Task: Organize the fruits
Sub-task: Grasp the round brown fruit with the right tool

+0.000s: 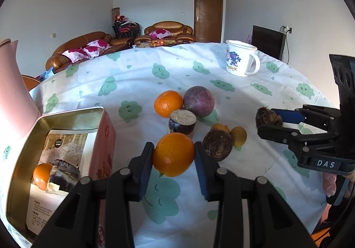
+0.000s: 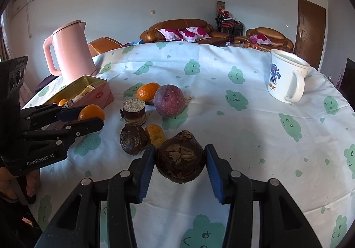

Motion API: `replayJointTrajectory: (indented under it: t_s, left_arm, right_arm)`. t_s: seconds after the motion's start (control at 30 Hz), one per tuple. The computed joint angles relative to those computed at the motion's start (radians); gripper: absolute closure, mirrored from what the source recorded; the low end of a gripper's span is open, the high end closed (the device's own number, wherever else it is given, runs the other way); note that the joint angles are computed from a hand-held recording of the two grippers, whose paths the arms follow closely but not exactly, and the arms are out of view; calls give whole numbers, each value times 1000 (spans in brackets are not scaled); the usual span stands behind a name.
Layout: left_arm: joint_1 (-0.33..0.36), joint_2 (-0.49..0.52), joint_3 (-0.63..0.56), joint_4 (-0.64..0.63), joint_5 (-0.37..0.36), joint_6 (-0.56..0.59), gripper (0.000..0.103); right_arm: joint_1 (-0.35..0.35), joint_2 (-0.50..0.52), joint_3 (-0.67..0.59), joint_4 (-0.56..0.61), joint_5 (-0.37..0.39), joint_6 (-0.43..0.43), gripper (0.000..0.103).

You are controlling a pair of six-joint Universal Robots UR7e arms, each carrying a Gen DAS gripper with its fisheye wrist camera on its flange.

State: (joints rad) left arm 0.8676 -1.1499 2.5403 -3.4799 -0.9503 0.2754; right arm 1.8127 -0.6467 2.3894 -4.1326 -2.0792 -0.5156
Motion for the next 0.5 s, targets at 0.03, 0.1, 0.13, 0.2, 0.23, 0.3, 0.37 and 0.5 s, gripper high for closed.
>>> replayJointTrajectory:
  t_s: [0.03, 0.1, 0.13, 0.2, 0.23, 0.3, 0.37, 0.5]
  left_arm:
    - [-1, 1, 3, -9, -1, 3, 65]
    - [-6, 3, 10, -32, 3, 8, 65]
    - [-8, 5, 13, -44, 7, 10, 65]
    - [-11, 6, 17, -60, 7, 14, 65]
    - [-12, 7, 20, -70, 9, 16, 65]
    - [-15, 9, 25, -89, 10, 18, 65]
    - [-16, 9, 29, -107, 10, 21, 65]
    - [-19, 14, 38, -149, 12, 28, 65]
  right_arm:
    - [1, 1, 1, -6, 2, -2, 55]
    - [2, 5, 2, -19, 4, -7, 55]
    - [2, 6, 3, -24, 6, -10, 55]
    - [3, 8, 6, -36, 8, -14, 55]
    - [3, 9, 6, -41, 10, -16, 55]
    - [3, 11, 8, -51, 13, -20, 55]
    - [4, 16, 9, -66, 14, -27, 55]
    - [8, 25, 13, -103, 20, -43, 55]
